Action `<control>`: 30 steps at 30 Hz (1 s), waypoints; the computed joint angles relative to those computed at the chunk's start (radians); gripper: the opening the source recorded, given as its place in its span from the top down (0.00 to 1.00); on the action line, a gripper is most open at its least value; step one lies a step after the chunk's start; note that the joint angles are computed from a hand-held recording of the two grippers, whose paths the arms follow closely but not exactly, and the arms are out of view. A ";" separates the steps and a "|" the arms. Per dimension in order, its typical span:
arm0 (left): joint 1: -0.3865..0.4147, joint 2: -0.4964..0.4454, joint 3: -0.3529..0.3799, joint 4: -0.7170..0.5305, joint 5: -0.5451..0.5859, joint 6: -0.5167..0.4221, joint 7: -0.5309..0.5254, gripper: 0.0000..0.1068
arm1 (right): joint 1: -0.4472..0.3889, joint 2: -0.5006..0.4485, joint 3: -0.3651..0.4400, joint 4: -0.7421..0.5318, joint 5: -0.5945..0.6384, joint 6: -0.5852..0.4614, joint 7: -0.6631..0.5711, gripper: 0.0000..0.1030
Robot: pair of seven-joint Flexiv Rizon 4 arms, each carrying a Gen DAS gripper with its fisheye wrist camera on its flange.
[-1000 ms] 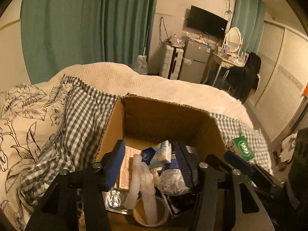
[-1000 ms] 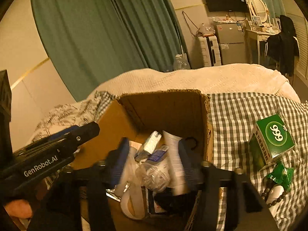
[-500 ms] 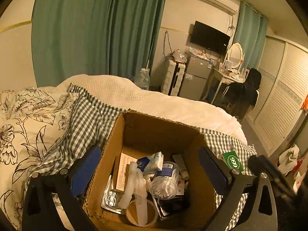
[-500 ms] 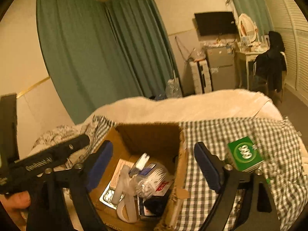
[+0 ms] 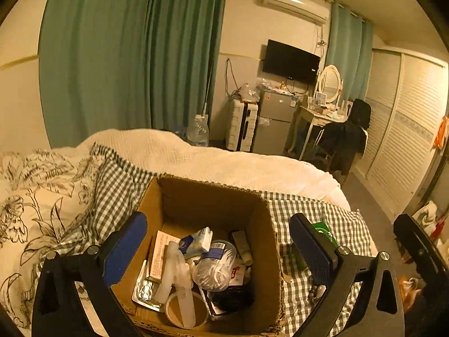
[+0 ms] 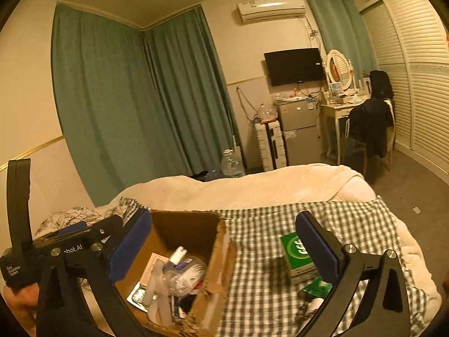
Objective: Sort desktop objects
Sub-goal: 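Move both tools back toward the remaining items on the bed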
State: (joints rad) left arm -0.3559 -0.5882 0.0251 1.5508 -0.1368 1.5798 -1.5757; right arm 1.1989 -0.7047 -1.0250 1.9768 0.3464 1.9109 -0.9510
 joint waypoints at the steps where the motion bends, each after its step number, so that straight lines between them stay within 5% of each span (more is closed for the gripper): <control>1: 0.003 0.000 -0.010 0.000 0.002 0.001 0.007 0.04 | 0.009 0.001 -0.012 0.013 0.004 0.003 -0.004 0.00; 4: 0.006 0.001 -0.033 -0.002 -0.005 -0.027 0.017 0.04 | 0.037 0.000 -0.053 0.051 0.015 0.006 -0.015 0.00; 8: -0.048 -0.009 0.025 -0.023 0.018 -0.051 -0.021 0.04 | 0.061 -0.005 -0.093 0.085 0.021 0.001 -0.017 0.00; 12: 0.056 -0.006 -0.144 0.021 -0.021 -0.015 0.113 0.04 | 0.088 -0.023 -0.137 0.113 0.021 -0.007 -0.020 0.00; 19: -0.103 -0.039 0.055 -0.027 0.040 -0.007 0.013 0.04 | 0.091 -0.031 -0.159 0.151 0.014 -0.013 -0.008 0.00; 24: -0.086 -0.050 0.001 -0.034 0.054 -0.025 0.050 0.04 | 0.094 -0.035 -0.173 0.172 0.012 -0.013 -0.008 0.00; 27: -0.137 -0.070 0.053 -0.052 0.077 -0.013 0.031 0.04 | 0.092 -0.032 -0.176 0.189 0.009 -0.012 -0.012 0.00; 30: -0.116 -0.083 0.002 -0.045 0.087 0.025 0.067 0.04 | 0.088 -0.028 -0.174 0.205 0.011 -0.013 -0.011 0.00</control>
State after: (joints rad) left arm -0.4720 -0.6707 0.0270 1.5053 -0.0500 1.6052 -1.5091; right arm 1.2873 -0.7330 -1.1987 2.1817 0.3577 1.8975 -0.9623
